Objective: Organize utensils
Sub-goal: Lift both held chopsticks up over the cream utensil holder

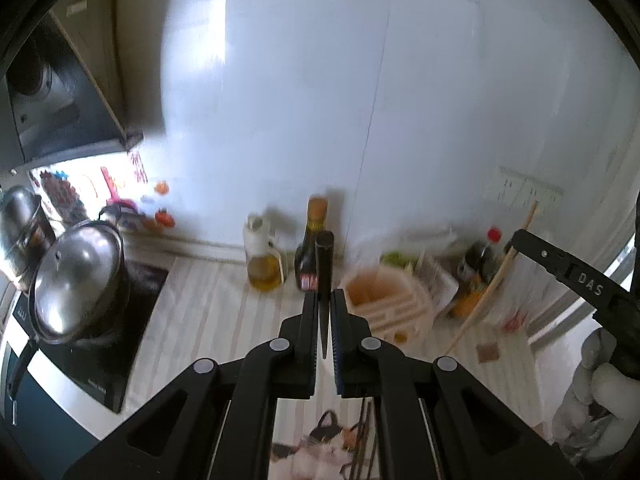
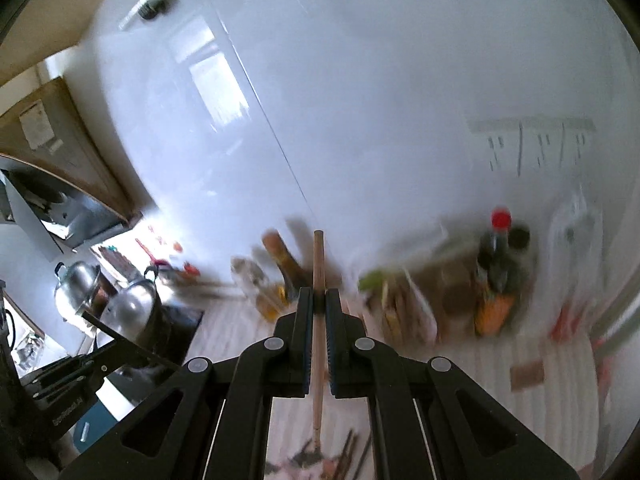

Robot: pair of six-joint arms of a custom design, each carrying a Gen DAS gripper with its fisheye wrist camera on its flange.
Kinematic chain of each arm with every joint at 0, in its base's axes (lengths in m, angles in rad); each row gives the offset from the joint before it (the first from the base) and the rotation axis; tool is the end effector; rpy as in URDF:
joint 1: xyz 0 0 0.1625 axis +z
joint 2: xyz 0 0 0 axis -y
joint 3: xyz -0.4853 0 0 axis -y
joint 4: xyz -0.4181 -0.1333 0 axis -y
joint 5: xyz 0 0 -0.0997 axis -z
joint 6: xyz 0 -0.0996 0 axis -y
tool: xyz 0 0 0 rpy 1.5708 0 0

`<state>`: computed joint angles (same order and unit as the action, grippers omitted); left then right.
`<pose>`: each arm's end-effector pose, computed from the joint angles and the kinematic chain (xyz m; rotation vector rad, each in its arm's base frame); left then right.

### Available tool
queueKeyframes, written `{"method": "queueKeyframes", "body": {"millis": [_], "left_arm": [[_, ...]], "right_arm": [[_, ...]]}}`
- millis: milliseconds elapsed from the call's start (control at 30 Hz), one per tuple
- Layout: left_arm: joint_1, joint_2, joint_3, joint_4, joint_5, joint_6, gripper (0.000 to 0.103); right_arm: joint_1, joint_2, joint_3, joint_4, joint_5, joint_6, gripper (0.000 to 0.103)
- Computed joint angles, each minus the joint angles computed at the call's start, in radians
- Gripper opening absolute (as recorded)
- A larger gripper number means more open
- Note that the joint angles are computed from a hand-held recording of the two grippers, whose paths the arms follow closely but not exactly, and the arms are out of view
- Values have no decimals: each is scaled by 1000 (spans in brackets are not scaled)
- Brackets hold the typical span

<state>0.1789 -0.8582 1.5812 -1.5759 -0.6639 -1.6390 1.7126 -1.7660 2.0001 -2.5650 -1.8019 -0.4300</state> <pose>-0.6172 -0.3268 0.1413 0.1276 2.2255 -1.0214 0.1732 -0.4315 0.5400 0.6264 -2.5645 0.9986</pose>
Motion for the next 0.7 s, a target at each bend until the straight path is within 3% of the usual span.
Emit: {"method": "queueKeyframes", "body": {"millis": [133, 267, 533, 700], "left_arm": [[22, 14, -61, 31, 52, 25, 3], [59, 34, -95, -23, 67, 102, 3], [134, 84, -148, -112, 45, 228, 3], [176, 110, -157, -175, 1, 285, 3]], "right_arm": [[51, 66, -50, -58, -37, -14, 6], [68, 131, -94, -103, -62, -10, 6], [63, 257, -156, -194, -93, -37, 6], [34, 303, -170, -217, -71, -47, 6]]}}
